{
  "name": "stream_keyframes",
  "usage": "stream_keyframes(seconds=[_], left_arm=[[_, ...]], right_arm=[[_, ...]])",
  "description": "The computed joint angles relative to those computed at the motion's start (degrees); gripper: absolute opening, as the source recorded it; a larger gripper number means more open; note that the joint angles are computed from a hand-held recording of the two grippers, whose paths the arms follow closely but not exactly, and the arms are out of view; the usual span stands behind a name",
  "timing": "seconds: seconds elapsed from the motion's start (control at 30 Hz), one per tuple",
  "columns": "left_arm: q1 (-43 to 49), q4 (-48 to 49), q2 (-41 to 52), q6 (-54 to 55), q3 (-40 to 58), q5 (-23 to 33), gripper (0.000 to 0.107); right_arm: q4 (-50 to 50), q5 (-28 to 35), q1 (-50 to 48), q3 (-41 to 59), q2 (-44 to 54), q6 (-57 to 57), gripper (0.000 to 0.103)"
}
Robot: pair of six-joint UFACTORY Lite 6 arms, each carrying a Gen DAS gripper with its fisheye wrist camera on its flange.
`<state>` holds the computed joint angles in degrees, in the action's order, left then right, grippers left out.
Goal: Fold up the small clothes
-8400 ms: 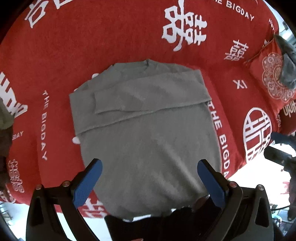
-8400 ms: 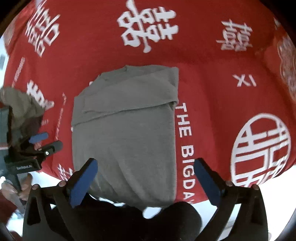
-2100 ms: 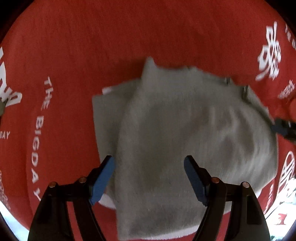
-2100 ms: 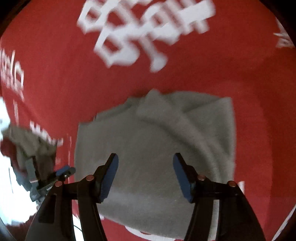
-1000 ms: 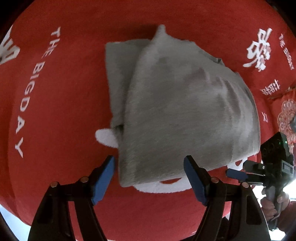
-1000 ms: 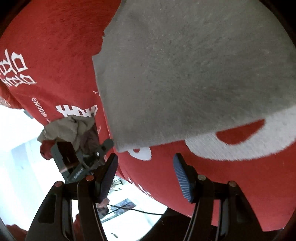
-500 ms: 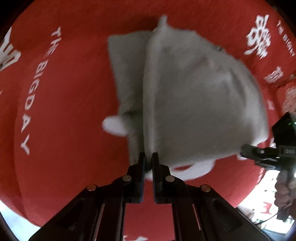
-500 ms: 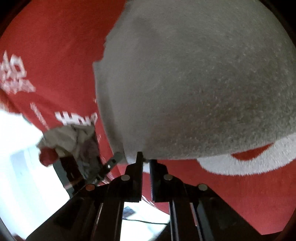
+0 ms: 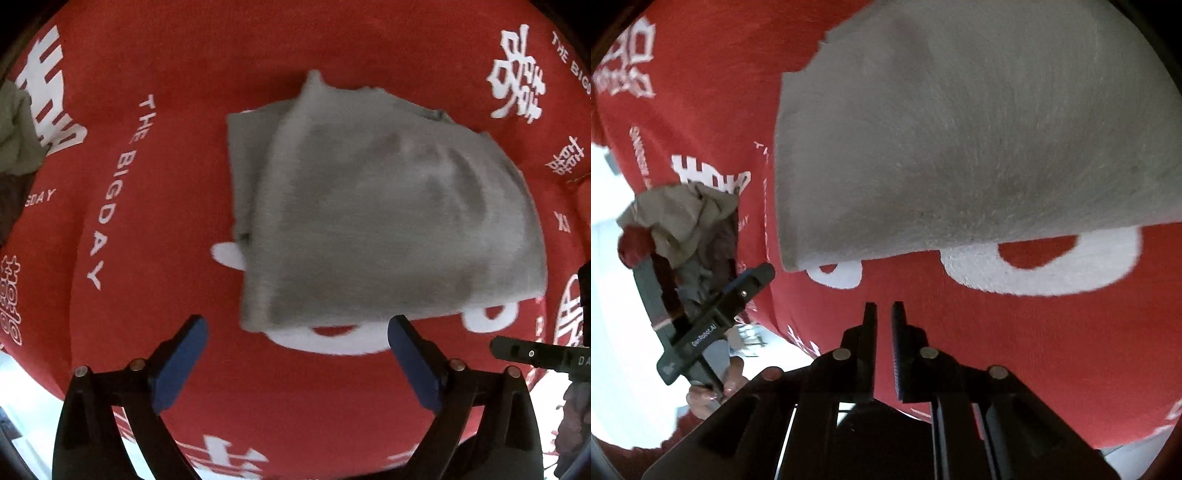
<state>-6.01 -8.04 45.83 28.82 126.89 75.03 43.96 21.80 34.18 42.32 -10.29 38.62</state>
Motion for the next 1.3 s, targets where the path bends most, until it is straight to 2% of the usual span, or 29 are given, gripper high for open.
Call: stream_keyframes(seconds=[0.07, 0.13, 0.17, 0.2, 0.27, 0.33, 0.4, 0.53, 0.6, 0.8, 1.03, 1.17, 1.3], left_arm=[[-0.9, 0.0, -2.7, -0.4, -2.6, -0.1, 0.098], [-2.9, 0.0, -8.0, -0.3, -9.4, -2.6, 0.098], [-3.7, -0.1, -10.0, -0.2, -11.9, -3.0, 0.098], [-4.4, -0.1, -11.6, -0.5, -13.5, -2.9, 0.098], [-5.0, -0.7, -13.4, -0.8, -14.8, -1.3, 0.098], [-5.6, -2.2, -15.4, -1.4, -16.2, 0.8, 0.098], [-6.3, -3.0, -18.3, -2.4, -18.3, 1.6, 0.098], [-8.0, -3.0, -22.6, -4.8, -19.5, 3.8, 0.098], [-8.8, -3.0, -24.8, -6.1, -20.1, 5.0, 0.098], [-10.5, -3.3, -30.7, -9.5, -21.3, 8.5, 0.098], [-11.9, -3.4, -37.0, -14.2, -22.3, 11.7, 0.098], [-10.8, -3.9, -37.8, -14.6, -21.6, 13.0, 0.098], [-6.8, -4.4, -35.8, -13.7, -19.0, 14.2, 0.098]], right_arm=[[-9.8, 3.0, 0.1, -0.3, -4.0, 9.8, 0.016], [-19.9, 7.1, 1.2, 0.6, -7.6, 20.3, 0.023], [-22.8, 8.3, 1.8, 1.3, -8.3, 23.3, 0.031], [-26.0, 9.9, 2.6, 1.5, -9.9, 26.7, 0.044], [-31.4, 14.1, 4.3, 3.0, -12.2, 32.4, 0.055], [-35.8, 18.2, 6.6, 4.7, -13.6, 37.4, 0.056], [-38.8, 22.1, 8.8, 6.2, -14.5, 41.2, 0.061], [-44.6, 34.6, 15.3, 12.2, -14.7, 47.4, 0.066], [-47.7, 41.3, 19.5, 15.7, -14.1, 49.5, 0.072], [-54.3, 57.6, 33.3, 23.1, -16.9, 61.9, 0.074], [-61.9, 73.3, 57.1, 30.6, -18.0, 87.5, 0.074], [-61.9, 77.7, 64.4, 32.8, -16.8, 95.8, 0.074], [-60.7, 75.9, 63.2, 31.6, -17.1, 95.9, 0.074]])
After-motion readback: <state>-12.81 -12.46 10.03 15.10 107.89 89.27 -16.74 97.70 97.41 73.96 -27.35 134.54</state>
